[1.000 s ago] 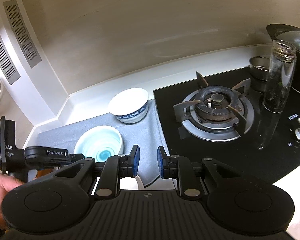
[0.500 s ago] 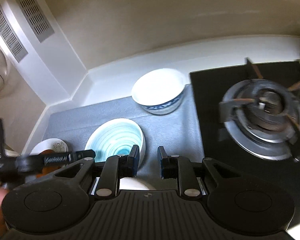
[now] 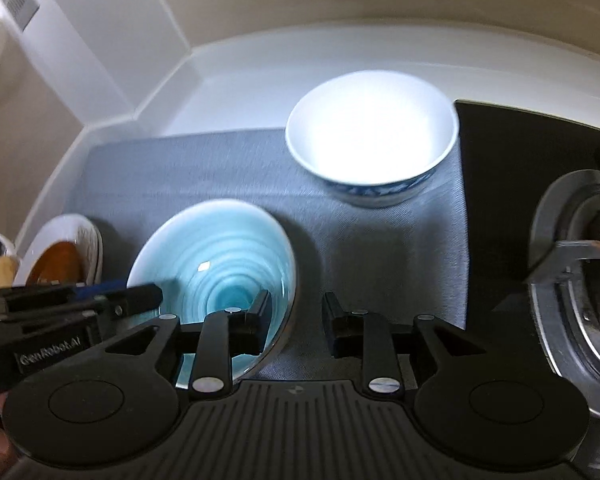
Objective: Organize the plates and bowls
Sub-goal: 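Lift the light blue bowl with left gripper toward the cream bowls in right gripper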
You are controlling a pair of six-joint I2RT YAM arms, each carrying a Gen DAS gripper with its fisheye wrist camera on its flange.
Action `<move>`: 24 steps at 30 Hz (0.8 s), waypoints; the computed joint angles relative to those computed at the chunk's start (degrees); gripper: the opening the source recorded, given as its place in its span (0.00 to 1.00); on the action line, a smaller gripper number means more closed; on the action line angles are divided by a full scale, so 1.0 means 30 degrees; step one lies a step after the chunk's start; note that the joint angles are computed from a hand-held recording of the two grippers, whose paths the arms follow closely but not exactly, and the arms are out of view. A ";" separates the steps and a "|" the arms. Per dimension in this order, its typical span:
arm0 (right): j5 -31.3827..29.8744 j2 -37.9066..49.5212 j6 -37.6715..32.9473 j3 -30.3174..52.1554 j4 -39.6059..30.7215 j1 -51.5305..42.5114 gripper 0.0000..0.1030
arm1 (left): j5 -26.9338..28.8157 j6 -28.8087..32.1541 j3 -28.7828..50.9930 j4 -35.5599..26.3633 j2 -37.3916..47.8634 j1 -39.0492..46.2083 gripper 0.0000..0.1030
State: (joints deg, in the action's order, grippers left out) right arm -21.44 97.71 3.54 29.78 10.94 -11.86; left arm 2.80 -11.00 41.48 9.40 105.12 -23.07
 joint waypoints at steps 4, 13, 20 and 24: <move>0.0116 0.0240 -0.0027 0.0036 0.0371 0.0348 0.18 | -0.0144 -0.0078 0.0097 -0.0021 0.0022 -0.0081 0.10; 0.0668 -0.2394 0.0651 -0.1309 0.0290 0.0129 0.15 | 0.0070 -0.0048 -0.0740 -0.0042 -0.2071 -0.0260 0.09; 0.0529 -0.8740 0.0535 -0.2685 -0.3475 -0.0772 0.15 | 0.0687 0.0229 -0.2657 -0.0675 -0.6372 -0.0550 0.09; -0.0035 -1.2405 0.0306 -0.3566 -0.6289 -0.1665 0.15 | 0.1162 0.0285 -0.3918 -0.1422 -0.8977 -0.0868 0.09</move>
